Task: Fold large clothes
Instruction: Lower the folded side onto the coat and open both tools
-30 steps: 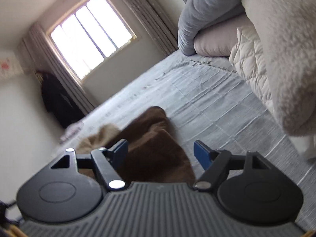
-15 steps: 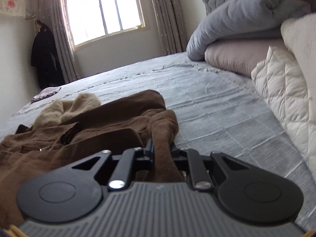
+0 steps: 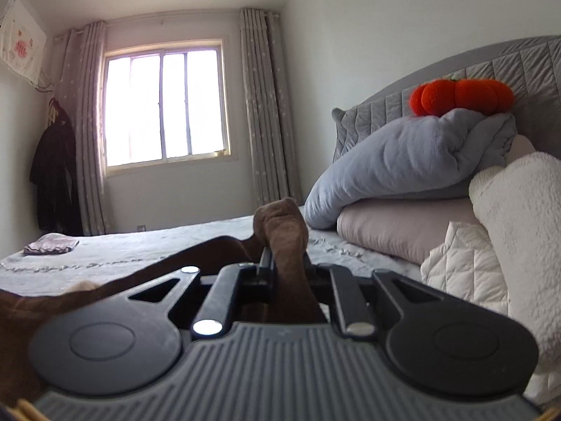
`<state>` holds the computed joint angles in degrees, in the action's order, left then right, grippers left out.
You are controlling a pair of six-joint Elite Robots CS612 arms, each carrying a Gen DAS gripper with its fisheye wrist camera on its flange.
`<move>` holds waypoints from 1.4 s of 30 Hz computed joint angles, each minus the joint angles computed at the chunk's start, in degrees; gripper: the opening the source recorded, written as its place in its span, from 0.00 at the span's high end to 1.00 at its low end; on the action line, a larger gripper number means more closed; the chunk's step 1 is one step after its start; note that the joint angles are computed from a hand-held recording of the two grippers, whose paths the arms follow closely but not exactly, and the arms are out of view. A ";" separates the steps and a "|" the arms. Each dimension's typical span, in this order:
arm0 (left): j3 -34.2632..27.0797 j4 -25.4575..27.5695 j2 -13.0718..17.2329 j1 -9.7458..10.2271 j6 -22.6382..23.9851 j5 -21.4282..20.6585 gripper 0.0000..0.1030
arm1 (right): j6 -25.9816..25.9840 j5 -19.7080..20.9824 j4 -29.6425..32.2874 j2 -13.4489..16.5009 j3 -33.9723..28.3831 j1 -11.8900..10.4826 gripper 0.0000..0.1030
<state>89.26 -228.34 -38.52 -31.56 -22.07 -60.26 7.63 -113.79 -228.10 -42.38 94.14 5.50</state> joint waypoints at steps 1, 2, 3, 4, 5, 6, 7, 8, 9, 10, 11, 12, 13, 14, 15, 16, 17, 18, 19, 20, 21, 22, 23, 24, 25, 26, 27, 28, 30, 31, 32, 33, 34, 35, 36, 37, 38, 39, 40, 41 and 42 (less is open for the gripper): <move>-1.83 0.71 0.59 0.39 0.50 0.07 0.90 | -0.69 -0.42 0.31 0.53 -1.55 0.04 0.89; -3.72 1.48 1.24 0.76 0.95 0.12 0.90 | -1.15 -0.71 1.02 1.13 -3.27 0.03 0.89; -5.85 2.32 2.05 1.10 1.58 0.25 0.90 | -1.41 -0.88 2.11 1.83 -5.20 -0.04 0.89; -8.06 3.38 2.93 1.46 2.18 0.40 0.90 | -1.36 -1.02 3.41 2.61 -7.30 -0.13 0.89; -10.64 4.68 3.99 1.78 2.86 0.94 0.90 | -1.26 -1.35 4.88 3.60 -9.69 -0.20 0.89; -13.37 5.67 5.26 2.05 3.76 1.72 0.90 | -1.60 -1.86 6.26 4.76 -12.33 -0.22 0.89; -16.38 6.70 6.69 2.31 4.91 2.84 0.94 | -2.21 -2.45 7.54 5.91 -14.87 -0.26 0.89; -19.29 7.70 8.10 2.60 5.82 4.01 0.99 | -3.10 -3.16 8.85 7.38 -17.88 -0.28 0.89; -22.66 8.88 9.80 2.91 6.68 5.78 1.00 | -3.82 -3.75 10.47 8.79 -20.86 -0.32 0.89; -25.68 11.32 11.26 3.52 6.15 6.27 1.00 | -4.09 -4.09 12.22 10.16 -23.59 -0.35 0.89; -27.63 16.03 12.01 4.21 4.13 5.63 1.00 | -3.95 -4.07 14.91 11.38 -26.18 -0.49 0.89; -29.05 22.03 12.45 5.05 1.46 3.71 0.98 | -3.29 -4.39 19.31 12.38 -28.58 -0.56 0.89; -30.11 28.03 12.70 5.92 -1.65 1.06 0.95 | -2.91 -4.92 25.31 13.45 -31.08 -0.65 0.89; -30.92 33.21 12.91 6.72 -4.32 -1.69 0.95 | -2.75 -4.44 31.30 14.36 -33.10 -0.94 0.89; -31.58 37.34 13.11 7.44 -6.15 -4.34 0.95 | -2.01 -2.54 37.30 15.06 -34.52 -1.49 0.88; -31.85 40.66 13.20 8.08 -7.62 -7.20 0.94 | -0.52 -0.91 43.30 15.56 -35.54 -2.08 0.84; -32.15 42.49 13.38 8.68 -8.62 -9.77 0.92 | 2.22 0.34 49.30 15.91 -36.48 -2.58 0.81; -31.95 43.40 13.43 9.20 -9.89 -12.71 0.85 | 5.59 2.90 53.92 15.72 -36.74 -3.19 0.77; -32.21 43.98 13.65 9.84 -11.34 -15.61 0.72 | 8.32 5.34 56.13 15.39 -36.68 -3.79 0.74; -32.64 44.68 13.89 10.36 -13.10 -18.62 0.63 | 10.59 7.06 55.94 15.04 -36.16 -4.29 0.73; -33.34 46.31 14.00 10.67 -14.85 -22.04 0.40 | 12.41 8.89 54.76 14.65 -35.24 -4.70 0.71; -34.84 48.91 14.51 11.22 -16.29 -25.40 0.26 | 14.06 11.05 53.91 14.05 -34.20 -5.21 0.71; -36.06 50.98 14.98 11.67 -17.68 -28.63 0.25 | 15.43 13.09 52.75 13.68 -33.32 -5.59 0.70; -37.22 52.64 15.49 11.99 -18.76 -31.45 0.25 | 16.66 15.14 51.37 13.39 -32.42 -6.03 0.70; -38.20 54.23 15.84 12.11 -19.37 -34.01 0.28 | 18.09 16.98 49.75 13.03 -31.41 -6.38 0.70; -38.96 55.48 16.18 12.15 -19.57 -35.61 0.30 | 19.48 18.54 47.98 12.87 -30.64 -6.74 0.70; -38.78 56.09 16.04 11.81 -20.12 -35.52 0.51 | 20.40 19.85 46.59 12.82 -30.12 -7.03 0.70; -38.31 56.79 15.68 11.34 -20.57 -34.27 0.79 | 21.06 20.68 45.64 12.71 -29.71 -7.02 0.72; -35.87 52.17 14.79 10.40 -20.49 -30.23 0.90 | 20.45 20.77 43.58 12.50 -29.03 -6.88 0.84; -33.71 47.19 14.01 9.58 -19.00 -26.50 0.91 | 19.10 19.49 42.14 12.37 -28.68 -6.53 0.87; -32.19 42.63 13.48 8.85 -16.31 -23.68 0.91 | 16.98 16.92 40.49 12.27 -28.51 -5.93 0.89; -31.42 37.39 13.31 8.29 -12.55 -21.51 0.91 | 14.29 14.44 37.71 12.36 -28.51 -5.32 0.90; -31.23 34.40 13.08 7.89 -8.89 -19.73 0.91 | 11.60 12.60 34.52 12.46 -28.55 -4.74 0.90; -31.12 32.25 12.94 7.42 -6.02 -18.06 0.91 | 9.06 11.39 31.68 12.63 -28.83 -4.26 0.91; -31.46 30.52 13.03 7.05 -3.77 -16.27 0.91 | 6.36 10.16 28.97 12.95 -29.55 -3.78 0.91; -32.22 29.00 13.47 6.78 -2.01 -14.17 0.91 | 4.22 8.74 27.11 13.42 -30.62 -3.34 0.91; -33.52 28.34 14.24 6.51 -0.65 -11.62 0.91 | 2.59 7.50 26.16 14.05 -32.05 -2.97 0.91; -35.37 28.54 15.40 6.34 1.10 -9.08 0.91 | 1.23 6.73 26.31 14.76 -33.67 -2.74 0.91; -37.40 29.35 16.80 6.30 3.07 -7.03 0.90 | 0.34 6.27 27.55 15.54 -35.45 -2.62 0.91; -39.43 30.43 18.23 6.21 4.81 -5.63 0.90 | 0.22 6.11 29.44 16.30 -37.10 -2.59 0.91; -42.04 32.78 20.20 6.30 7.85 -4.27 0.89 | 0.14 6.45 32.00 17.32 -39.01 -2.62 0.91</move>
<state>47.22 -195.56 -18.33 -25.25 -14.22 -64.52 7.78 -107.34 -196.09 -25.06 55.13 2.89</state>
